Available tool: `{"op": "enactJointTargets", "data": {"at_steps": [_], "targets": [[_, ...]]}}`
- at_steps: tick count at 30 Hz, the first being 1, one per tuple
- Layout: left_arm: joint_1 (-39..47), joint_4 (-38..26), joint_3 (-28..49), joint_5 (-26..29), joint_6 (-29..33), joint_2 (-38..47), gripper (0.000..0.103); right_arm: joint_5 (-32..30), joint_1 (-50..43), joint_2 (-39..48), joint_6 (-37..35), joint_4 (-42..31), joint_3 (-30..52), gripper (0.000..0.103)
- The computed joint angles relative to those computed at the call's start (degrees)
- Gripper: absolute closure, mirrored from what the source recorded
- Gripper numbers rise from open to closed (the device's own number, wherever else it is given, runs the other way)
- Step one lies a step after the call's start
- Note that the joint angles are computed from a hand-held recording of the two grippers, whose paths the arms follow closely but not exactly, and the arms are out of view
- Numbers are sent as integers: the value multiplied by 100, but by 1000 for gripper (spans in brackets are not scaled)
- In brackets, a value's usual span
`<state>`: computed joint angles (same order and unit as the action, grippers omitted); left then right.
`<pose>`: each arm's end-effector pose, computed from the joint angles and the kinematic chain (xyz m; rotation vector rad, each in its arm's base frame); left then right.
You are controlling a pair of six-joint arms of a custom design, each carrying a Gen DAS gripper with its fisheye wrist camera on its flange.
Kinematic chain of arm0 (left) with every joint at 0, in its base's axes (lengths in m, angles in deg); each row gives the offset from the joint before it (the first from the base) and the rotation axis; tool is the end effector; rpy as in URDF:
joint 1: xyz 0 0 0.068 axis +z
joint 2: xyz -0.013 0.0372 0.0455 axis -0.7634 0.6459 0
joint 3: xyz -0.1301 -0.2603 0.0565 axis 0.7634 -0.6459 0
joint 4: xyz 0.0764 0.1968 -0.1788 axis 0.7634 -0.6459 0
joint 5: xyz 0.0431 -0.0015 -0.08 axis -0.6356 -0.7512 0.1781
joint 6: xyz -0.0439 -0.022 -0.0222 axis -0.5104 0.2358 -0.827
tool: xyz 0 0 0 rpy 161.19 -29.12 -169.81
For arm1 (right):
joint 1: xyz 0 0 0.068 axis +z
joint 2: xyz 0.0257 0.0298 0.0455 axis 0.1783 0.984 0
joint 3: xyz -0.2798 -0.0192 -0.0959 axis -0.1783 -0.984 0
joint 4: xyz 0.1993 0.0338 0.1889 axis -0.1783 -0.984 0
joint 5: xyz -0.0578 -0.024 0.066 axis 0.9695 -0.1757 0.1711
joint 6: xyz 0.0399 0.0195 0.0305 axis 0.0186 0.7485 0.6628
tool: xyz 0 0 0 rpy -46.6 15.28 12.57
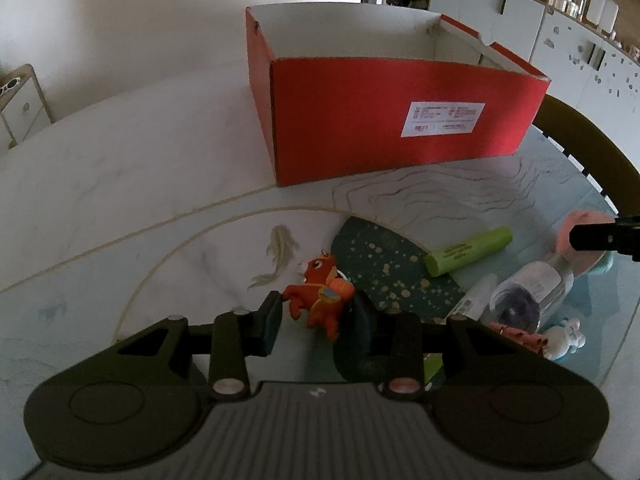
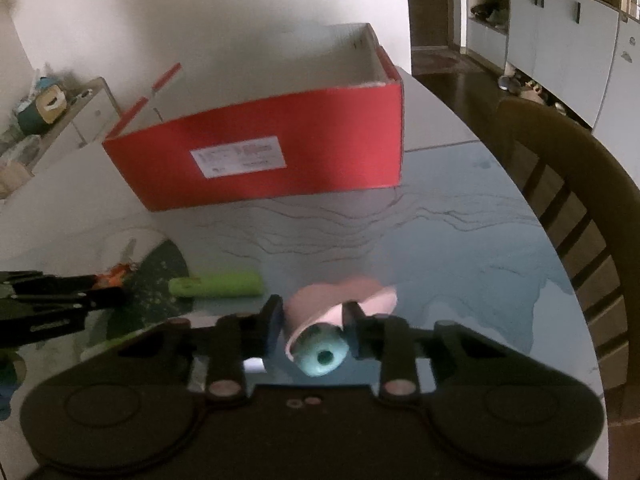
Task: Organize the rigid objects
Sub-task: 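Grasp the orange toy figure with the left tool while the right tool grasps the pink heart-shaped dish, then carry the orange toy and pink heart dish into the red box and release both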
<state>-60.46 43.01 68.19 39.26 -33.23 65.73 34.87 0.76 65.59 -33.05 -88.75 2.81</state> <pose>0.2208 -0.0457 0.1351 0.4599 2.4834 -0.1592 0.1420 -0.0158 0.1536 0.1240 2.4499 0.2103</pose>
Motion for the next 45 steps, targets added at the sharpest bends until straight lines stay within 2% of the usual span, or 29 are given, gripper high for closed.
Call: {"op": "enactJointTargets", "data": {"at_steps": [2, 3, 12, 18, 19, 27, 37, 45], "targets": [[10, -88, 25, 19, -25, -70, 66, -96, -33, -97, -20, -56, 14, 96], [30, -135, 37, 47, -27, -110, 66, -119, -40, -97, -1, -101, 43, 98], [175, -474, 158, 190, -26, -358, 66, -362, -87, -342, -40, -329, 150, 98], [272, -1031, 417, 405, 12, -681, 67, -778, -189, -640, 83, -666, 319, 98], [274, -1120, 479, 438, 14, -745, 73, -792, -146, -663, 137, -676, 343, 98], [213, -1624, 1063, 670, -74, -834, 73, -744, 359, -710, 498, -601, 625, 98], [77, -1694, 1896, 894, -189, -430, 73, -823, 412, 150, 373, -86, 1536, 98], [-98, -1544, 2859, 751, -24, 361, 73, -562, 615, 1140, 181, 472, 2139, 98]]}}
